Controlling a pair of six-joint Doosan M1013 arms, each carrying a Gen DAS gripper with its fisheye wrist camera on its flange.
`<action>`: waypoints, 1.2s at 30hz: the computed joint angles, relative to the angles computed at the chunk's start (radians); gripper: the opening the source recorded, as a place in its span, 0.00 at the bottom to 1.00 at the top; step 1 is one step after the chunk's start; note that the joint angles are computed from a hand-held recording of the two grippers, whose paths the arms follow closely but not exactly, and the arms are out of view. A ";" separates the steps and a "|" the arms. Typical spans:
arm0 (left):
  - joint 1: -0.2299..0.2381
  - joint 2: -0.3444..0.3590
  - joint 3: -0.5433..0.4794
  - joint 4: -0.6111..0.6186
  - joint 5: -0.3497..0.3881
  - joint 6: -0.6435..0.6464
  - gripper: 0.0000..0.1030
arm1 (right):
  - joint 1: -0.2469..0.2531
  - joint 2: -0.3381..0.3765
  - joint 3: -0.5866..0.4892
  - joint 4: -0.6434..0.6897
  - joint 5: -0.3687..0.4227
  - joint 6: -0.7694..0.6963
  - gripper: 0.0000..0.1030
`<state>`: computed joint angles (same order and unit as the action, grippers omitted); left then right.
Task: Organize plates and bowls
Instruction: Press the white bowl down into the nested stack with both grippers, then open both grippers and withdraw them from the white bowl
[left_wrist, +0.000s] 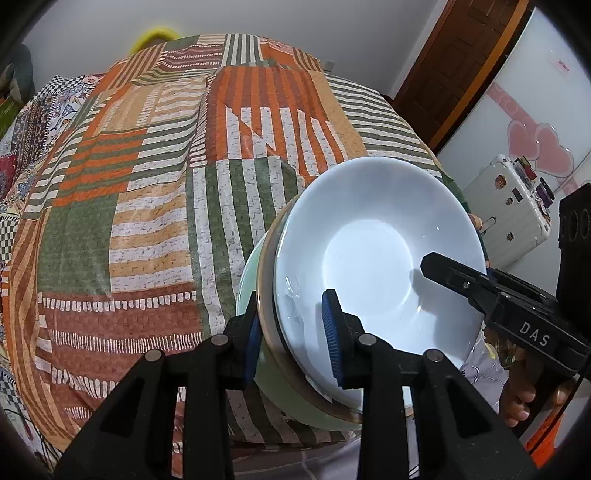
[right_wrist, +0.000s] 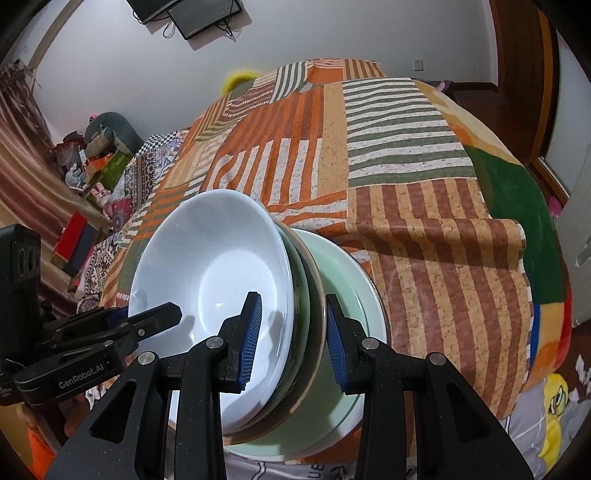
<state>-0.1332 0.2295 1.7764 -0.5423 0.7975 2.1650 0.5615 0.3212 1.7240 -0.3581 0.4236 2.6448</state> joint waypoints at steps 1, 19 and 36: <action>0.000 -0.001 0.002 0.000 -0.004 0.003 0.30 | 0.001 -0.001 0.002 -0.004 0.000 -0.001 0.30; 0.037 -0.206 0.111 -0.215 -0.206 0.240 0.41 | 0.084 -0.085 0.018 -0.486 0.103 0.311 0.33; 0.100 -0.407 0.238 -0.863 -0.329 0.838 0.93 | 0.207 -0.180 0.076 -1.194 0.203 0.855 0.74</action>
<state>-0.0336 -0.1774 2.0145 -1.4055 0.4684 3.0031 0.7683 0.1415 1.7997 -1.5523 0.6264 3.4995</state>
